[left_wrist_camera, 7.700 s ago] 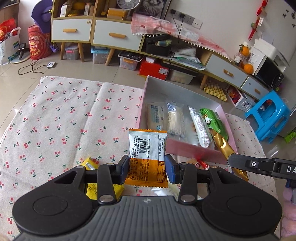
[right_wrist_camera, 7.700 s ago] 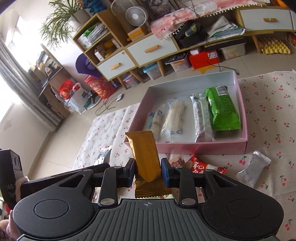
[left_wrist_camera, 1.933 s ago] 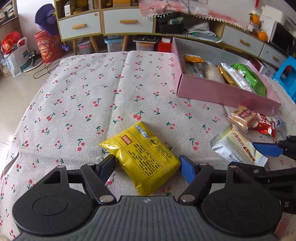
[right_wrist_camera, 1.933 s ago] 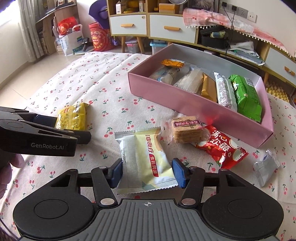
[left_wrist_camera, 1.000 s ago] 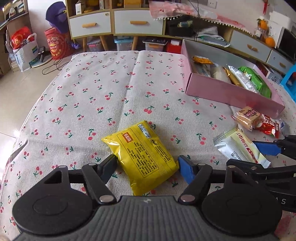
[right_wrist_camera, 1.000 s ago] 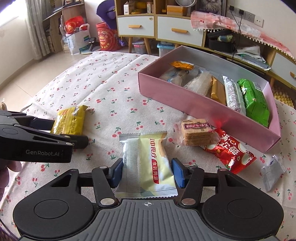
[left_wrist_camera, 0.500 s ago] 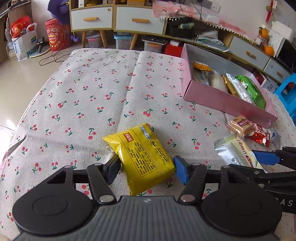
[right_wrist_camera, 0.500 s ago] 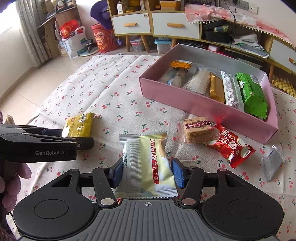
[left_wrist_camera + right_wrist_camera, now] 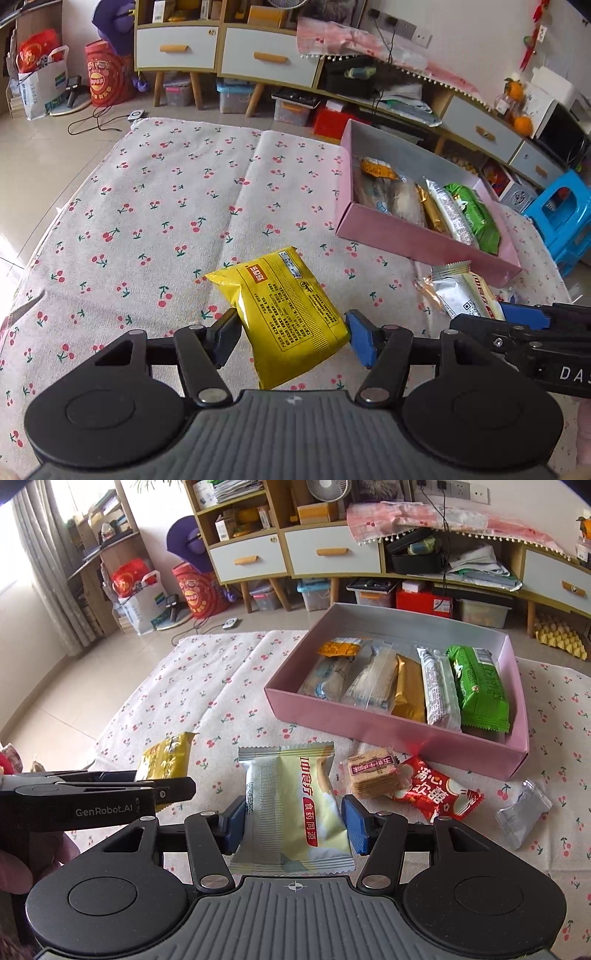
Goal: Organize snacks
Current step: 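Carry both packets into the pink box and open both grippers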
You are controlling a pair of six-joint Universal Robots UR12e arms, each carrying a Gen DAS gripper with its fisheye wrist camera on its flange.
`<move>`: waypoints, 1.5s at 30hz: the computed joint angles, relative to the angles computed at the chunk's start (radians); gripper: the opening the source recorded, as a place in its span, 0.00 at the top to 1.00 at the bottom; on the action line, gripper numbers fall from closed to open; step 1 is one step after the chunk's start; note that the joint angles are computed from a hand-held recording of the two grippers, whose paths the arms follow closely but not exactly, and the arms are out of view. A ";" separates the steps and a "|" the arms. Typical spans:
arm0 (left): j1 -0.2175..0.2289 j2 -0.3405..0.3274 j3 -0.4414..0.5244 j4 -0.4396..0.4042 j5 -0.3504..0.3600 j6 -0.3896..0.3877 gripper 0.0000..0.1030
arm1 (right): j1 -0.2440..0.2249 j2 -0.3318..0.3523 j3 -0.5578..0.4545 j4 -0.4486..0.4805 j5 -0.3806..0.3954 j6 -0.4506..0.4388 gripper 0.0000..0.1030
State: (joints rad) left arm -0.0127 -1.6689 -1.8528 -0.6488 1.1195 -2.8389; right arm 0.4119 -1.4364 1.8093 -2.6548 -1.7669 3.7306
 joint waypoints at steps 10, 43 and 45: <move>-0.023 -0.019 0.033 0.029 -0.049 -0.033 0.43 | -0.039 -0.033 0.024 -0.040 -0.025 0.077 0.48; -0.133 -0.170 0.133 0.193 -0.161 0.050 0.43 | -0.230 -0.003 0.063 -0.189 0.082 0.215 0.48; -0.136 -0.172 0.131 0.174 -0.178 0.081 0.43 | -0.229 0.009 0.043 -0.170 0.072 0.179 0.48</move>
